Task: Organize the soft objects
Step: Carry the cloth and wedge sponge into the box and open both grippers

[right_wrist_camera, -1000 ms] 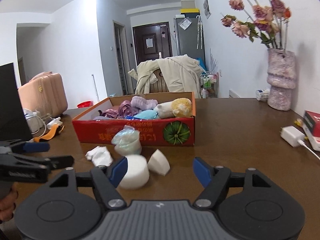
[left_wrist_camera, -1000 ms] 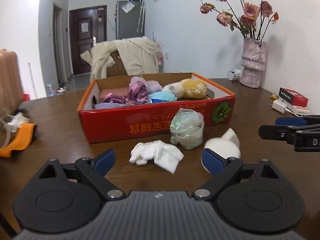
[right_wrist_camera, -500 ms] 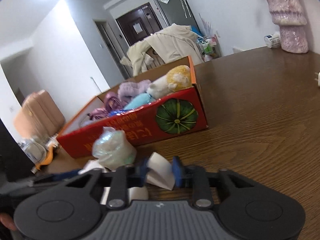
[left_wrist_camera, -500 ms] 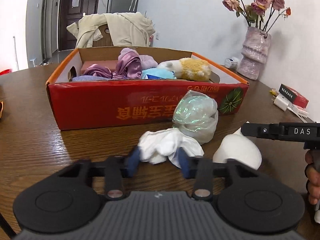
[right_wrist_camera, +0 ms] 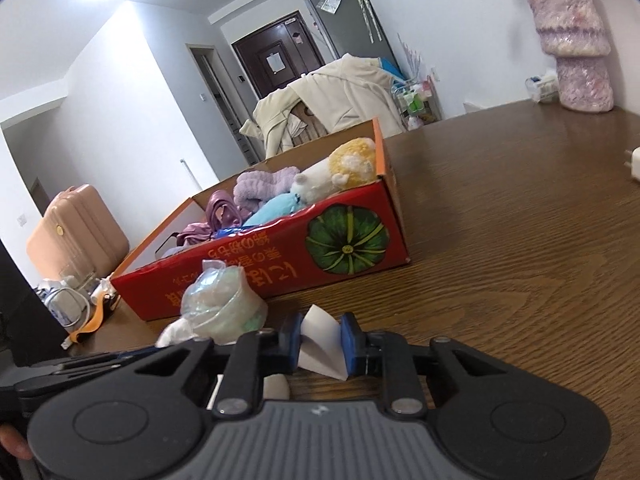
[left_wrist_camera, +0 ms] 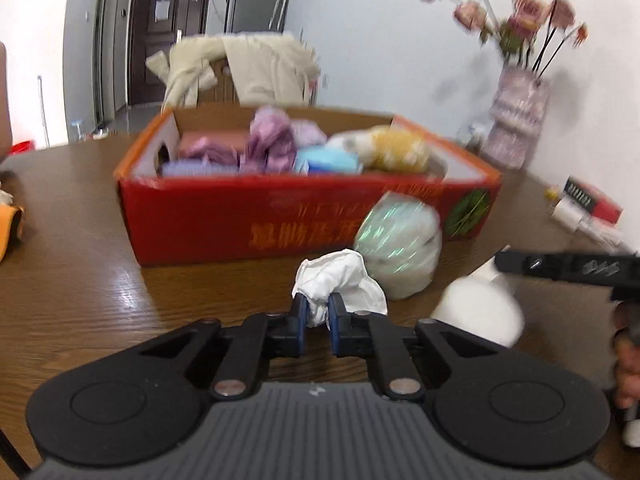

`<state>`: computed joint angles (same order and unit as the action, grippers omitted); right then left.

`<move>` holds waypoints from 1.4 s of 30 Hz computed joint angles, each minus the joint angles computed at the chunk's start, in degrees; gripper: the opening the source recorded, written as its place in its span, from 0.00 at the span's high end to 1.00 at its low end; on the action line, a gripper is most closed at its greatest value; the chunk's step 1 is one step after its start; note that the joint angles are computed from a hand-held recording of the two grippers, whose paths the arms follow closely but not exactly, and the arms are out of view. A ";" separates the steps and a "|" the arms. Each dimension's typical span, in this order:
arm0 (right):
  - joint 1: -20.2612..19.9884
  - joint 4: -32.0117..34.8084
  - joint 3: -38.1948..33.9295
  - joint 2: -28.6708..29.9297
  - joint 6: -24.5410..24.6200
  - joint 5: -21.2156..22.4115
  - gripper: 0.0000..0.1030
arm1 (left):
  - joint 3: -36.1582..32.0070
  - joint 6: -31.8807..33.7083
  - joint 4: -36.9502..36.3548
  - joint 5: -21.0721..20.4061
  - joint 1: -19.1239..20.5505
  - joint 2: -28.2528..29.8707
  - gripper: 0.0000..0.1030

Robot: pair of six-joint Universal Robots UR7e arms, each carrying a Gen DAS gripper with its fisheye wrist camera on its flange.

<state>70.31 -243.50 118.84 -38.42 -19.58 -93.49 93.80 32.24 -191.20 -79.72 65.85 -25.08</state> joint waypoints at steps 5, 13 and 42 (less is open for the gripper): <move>1.62 -6.49 1.89 0.77 -1.96 -2.62 0.80 | 10.52 -2.73 -7.48 -2.94 -1.49 -6.91 0.89; 5.58 -26.42 12.43 5.12 -4.25 -0.63 0.80 | 24.15 -7.09 -16.03 -6.14 -3.63 -15.36 0.89; 9.07 27.31 -18.68 -8.72 -8.60 -6.71 0.79 | -32.95 -6.63 29.74 -4.14 -5.13 13.52 0.88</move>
